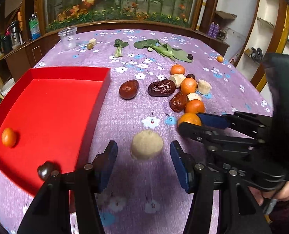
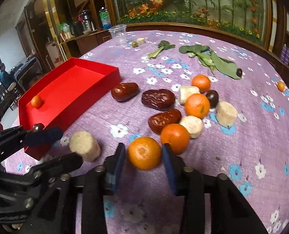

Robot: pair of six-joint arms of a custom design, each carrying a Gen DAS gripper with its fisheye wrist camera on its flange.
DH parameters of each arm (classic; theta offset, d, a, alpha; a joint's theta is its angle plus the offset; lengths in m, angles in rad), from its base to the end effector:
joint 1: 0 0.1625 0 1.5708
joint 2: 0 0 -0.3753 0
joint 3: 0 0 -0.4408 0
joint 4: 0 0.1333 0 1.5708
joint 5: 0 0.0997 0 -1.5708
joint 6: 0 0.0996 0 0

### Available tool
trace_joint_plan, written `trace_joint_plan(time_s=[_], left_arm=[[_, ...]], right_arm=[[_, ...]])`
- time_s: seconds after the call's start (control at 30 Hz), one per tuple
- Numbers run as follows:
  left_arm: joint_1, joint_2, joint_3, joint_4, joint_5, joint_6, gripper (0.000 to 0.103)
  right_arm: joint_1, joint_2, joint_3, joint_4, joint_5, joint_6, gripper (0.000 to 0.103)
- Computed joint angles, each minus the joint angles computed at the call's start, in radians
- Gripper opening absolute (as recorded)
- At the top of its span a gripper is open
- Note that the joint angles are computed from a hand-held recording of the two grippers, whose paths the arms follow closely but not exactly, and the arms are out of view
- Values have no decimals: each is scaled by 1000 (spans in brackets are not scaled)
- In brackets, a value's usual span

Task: Organize fruits
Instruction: 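Grasp a round pale bun with the left gripper while the right gripper grasps a mandarin, then carry the bun and mandarin over the red tray and open both grippers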

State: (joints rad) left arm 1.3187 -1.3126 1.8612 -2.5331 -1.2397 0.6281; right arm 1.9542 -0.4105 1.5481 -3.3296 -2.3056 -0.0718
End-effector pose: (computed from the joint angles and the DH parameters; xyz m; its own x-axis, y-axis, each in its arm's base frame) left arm 0.0105 -0.6234 0.2493 -0.6332 0.6095 -0.4771 0.7421 0.6532 -0.1504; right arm 0.3061 -0.5809 -0.0899 -0.8101 0.0300 0.5855 -0.3632 0.7582 -0.5414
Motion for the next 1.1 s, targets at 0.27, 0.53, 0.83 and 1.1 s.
trace_joint_plan(time_s=[0.27,0.53,0.83,1.1], left_arm=[[0,77,-65,76,16,-6,44],[-10,85,-51,29,58,17,35],[6,20,-27,17,1,-21,35],[1,-69,31,-67,14,-34,35]], right_arm=[[-27,-53,68,-15,100,68,40],[-34,-48,56,0,123,86,40],[-21,-46,65,-11,128,114,38],[22,-29,51,-34,99,98,38]])
